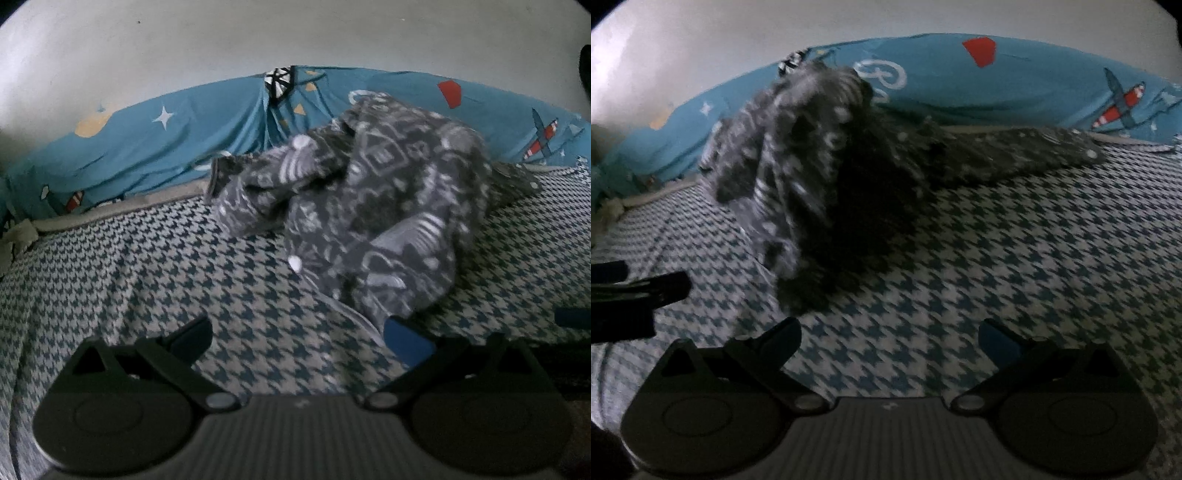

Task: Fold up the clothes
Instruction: 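Move both grippers down toward the dark grey garment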

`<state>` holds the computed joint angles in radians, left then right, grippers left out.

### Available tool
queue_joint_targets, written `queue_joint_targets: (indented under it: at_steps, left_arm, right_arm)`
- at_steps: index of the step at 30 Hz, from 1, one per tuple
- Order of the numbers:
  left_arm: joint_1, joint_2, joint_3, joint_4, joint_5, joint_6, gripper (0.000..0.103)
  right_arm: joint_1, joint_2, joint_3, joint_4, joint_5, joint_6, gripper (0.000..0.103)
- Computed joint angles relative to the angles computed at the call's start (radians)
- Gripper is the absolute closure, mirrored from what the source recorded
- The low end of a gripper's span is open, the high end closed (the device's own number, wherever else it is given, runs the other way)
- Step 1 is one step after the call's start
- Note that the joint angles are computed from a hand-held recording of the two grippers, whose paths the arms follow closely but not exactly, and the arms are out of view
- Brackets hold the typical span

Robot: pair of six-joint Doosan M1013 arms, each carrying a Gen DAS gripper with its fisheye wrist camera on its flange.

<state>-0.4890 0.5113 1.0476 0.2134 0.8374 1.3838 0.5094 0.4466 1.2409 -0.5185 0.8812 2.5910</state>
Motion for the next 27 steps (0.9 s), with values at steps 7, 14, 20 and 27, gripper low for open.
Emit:
queue_joint_targets:
  at_steps: [7, 14, 20, 27]
  left_arm:
    - [0.025, 0.054, -0.088, -0.041, -0.009, 0.043, 0.000]
    - [0.047, 0.103, -0.141, -0.081, -0.030, 0.077, 0.000]
    - [0.054, 0.130, -0.172, -0.113, -0.048, 0.123, 0.000]
    - [0.051, 0.182, -0.247, -0.125, -0.026, 0.135, 0.000]
  right_arm:
    - [-0.024, 0.005, -0.008, 0.048, -0.119, -0.039, 0.005]
    - [-0.039, 0.041, -0.068, 0.025, -0.122, -0.036, 0.013]
    - [-0.072, 0.037, -0.072, -0.006, -0.148, 0.057, 0.013]
    - [-0.111, 0.047, -0.066, 0.019, -0.187, 0.079, 0.012]
